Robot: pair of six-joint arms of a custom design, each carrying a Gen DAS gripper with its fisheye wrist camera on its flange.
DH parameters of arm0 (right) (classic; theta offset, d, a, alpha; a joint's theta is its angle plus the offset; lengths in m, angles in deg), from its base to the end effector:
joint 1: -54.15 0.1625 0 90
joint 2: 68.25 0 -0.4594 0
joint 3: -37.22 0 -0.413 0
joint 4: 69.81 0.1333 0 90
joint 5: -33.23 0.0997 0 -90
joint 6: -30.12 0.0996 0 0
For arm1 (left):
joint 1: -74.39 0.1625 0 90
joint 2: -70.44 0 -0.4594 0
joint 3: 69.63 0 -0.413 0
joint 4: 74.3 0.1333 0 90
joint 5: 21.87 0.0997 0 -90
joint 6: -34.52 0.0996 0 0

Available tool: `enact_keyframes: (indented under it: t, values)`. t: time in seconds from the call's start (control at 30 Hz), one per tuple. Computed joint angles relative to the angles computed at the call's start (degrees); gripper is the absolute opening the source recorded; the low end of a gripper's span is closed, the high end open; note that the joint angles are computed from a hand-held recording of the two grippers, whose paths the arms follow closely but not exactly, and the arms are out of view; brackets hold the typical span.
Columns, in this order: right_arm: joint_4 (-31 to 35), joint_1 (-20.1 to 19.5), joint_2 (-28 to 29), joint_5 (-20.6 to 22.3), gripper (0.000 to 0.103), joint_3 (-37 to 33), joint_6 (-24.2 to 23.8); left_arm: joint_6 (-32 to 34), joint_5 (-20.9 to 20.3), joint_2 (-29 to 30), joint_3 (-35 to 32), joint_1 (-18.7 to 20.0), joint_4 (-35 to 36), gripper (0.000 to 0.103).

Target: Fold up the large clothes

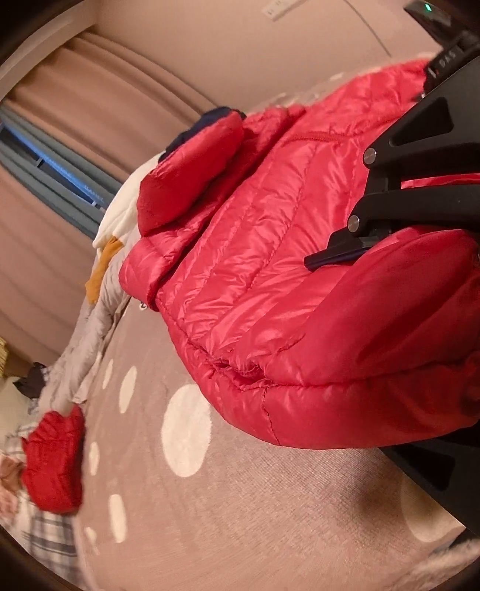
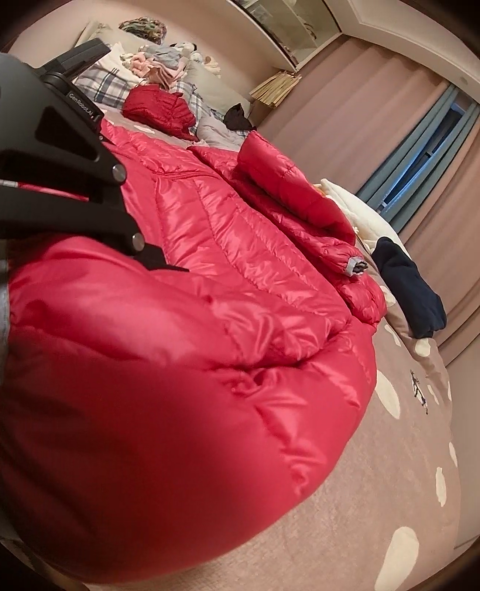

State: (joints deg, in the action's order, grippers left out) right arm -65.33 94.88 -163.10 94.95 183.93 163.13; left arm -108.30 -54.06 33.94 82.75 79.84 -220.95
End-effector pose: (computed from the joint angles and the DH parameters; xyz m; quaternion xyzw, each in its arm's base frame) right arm -0.0200 -0.2554 0.1672 0.0523 -0.9294 0.3615 0.0530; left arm -0.1729 -0.2351 -0.0486 -0.1619 0.7811 -0.5586 0.2274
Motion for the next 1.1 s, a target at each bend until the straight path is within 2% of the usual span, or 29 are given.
enact_keyframes:
  t: [0.07, 0.27, 0.43, 1.1]
  values:
    - [0.22, 0.01, 0.02, 0.1, 0.007, -0.09, 0.07, 0.22, -0.23, -0.67, -1.26, 0.75, 3.92, 0.03]
    - [1.07, 1.28, 0.31, 1.61, 0.007, -0.92, 1.27, 0.88, -0.76, -0.86, -2.2, 0.88, 7.06, 0.03]
    - [0.6, 1.56, 0.13, 1.89, 0.007, -0.72, 1.14, 0.36, -0.57, -0.42, -0.97, 0.1, 4.27, 0.03]
    - [-4.19, 5.51, -0.16, 6.1, 0.007, 0.0, 3.21, 1.2, -0.16, -0.3, -1.53, 0.13, 5.4, 0.03]
